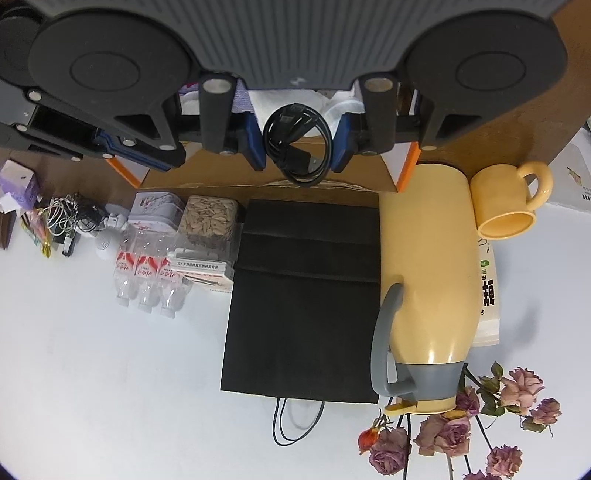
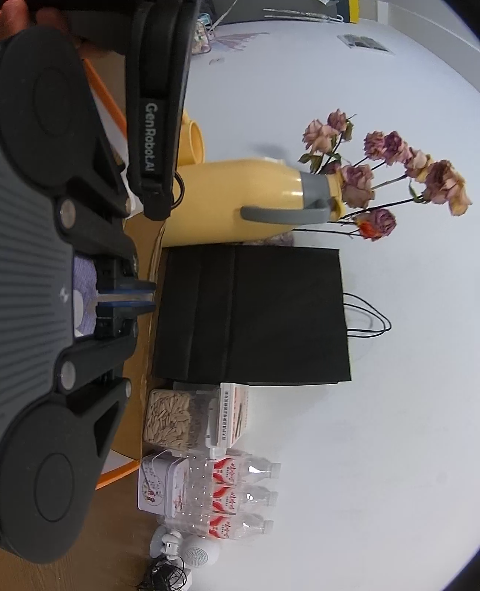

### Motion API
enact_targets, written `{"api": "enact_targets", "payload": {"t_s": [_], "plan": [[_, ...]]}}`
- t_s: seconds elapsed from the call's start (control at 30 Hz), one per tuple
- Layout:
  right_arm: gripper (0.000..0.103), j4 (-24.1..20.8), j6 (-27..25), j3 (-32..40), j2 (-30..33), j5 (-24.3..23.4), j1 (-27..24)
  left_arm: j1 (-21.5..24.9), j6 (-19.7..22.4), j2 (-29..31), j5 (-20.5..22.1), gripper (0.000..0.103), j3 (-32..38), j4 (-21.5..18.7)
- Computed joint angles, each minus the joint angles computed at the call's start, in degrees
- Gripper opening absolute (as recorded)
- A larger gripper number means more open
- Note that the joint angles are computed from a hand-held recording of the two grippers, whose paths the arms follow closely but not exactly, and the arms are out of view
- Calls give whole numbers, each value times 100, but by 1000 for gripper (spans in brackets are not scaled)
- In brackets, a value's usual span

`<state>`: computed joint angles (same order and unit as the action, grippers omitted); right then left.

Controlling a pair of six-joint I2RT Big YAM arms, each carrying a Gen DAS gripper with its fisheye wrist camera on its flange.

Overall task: Organize objects
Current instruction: 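Carry the black cable and strip into the box and release both, then withdraw both grippers from the box back over the table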

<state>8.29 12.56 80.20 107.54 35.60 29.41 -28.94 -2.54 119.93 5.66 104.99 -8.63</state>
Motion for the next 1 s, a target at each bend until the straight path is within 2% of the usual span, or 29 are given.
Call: {"api": "enact_targets", "payload": {"t_s": [0.17,0.2,0.23,0.27,0.3,0.37,0.43,0.47,0.53,0.63,0.83,1.0], "plan": [[6,-231,71,58,35,13,-56,7,113,-7,-113,43,-83,180],[11,-267,90,53,27,64,-61,10,137,-18,-140,46,-118,275],[13,-296,102,48,19,120,-62,17,157,-41,-136,56,-164,358],[13,-309,98,35,6,178,-62,26,155,-59,-136,71,-193,425],[13,-317,76,14,-14,221,-65,32,150,-86,-165,78,-246,526],[27,-429,131,10,-46,285,-85,34,188,-130,-264,93,-333,693],[61,-505,212,1,-70,370,-97,35,196,-150,-325,103,-340,695],[69,-529,247,-5,-82,403,-102,36,185,-158,-348,103,-346,703],[92,-629,335,4,-108,439,-110,49,170,-162,-319,103,-319,642],[102,-721,432,13,-145,406,-122,54,119,-155,-346,103,-282,573],[103,-904,559,53,-174,375,-121,60,127,-191,-299,103,-297,478],[103,-975,617,-96,-380,384,-56,114,27,-509,-49,103,-694,634]]}}
